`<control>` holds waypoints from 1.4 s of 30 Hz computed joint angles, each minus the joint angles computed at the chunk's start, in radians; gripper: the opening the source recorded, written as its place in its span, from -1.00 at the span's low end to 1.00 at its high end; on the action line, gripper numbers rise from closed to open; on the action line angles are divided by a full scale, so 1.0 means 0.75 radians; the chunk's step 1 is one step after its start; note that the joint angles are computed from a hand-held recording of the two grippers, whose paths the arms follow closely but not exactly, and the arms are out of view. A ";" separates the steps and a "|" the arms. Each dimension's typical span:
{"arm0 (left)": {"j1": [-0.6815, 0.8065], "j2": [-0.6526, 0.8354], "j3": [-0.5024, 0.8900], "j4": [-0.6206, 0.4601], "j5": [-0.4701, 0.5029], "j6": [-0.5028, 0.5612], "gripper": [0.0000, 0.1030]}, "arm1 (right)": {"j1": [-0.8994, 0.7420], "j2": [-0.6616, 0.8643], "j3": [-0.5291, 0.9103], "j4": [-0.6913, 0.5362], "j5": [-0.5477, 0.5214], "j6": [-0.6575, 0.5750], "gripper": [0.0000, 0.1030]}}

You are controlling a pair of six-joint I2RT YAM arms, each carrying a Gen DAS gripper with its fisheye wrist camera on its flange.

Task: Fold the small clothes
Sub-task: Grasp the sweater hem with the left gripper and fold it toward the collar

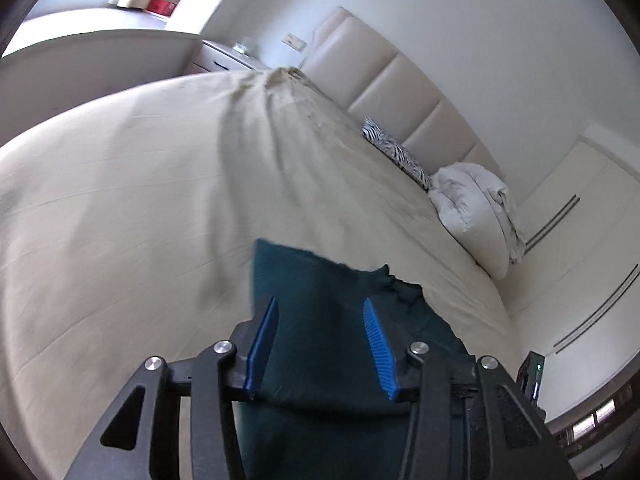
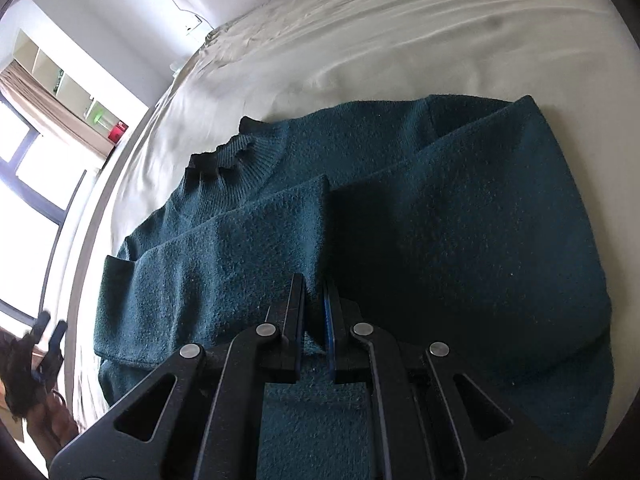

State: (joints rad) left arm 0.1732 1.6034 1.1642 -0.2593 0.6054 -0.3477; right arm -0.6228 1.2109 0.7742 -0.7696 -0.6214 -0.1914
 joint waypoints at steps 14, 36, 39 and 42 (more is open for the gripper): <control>-0.008 0.692 0.652 -0.364 0.143 0.050 -0.63 | -0.176 0.150 0.032 -0.121 -0.195 -0.164 -0.85; 0.048 0.412 0.219 -0.387 0.455 0.372 -0.06 | -0.282 0.220 0.052 -0.235 -0.276 -0.296 -0.84; 0.052 0.399 0.206 -0.395 0.423 0.408 -0.07 | -0.292 0.211 0.051 -0.256 -0.274 -0.301 -0.84; 0.043 0.413 0.206 -0.370 0.406 0.402 -0.14 | -0.276 0.186 0.037 -0.236 -0.257 -0.270 -0.84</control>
State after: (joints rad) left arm 0.2053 1.9134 1.3185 -0.5369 0.9096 -0.0461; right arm -0.8300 1.3500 0.8015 -0.9466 -0.8138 -0.3941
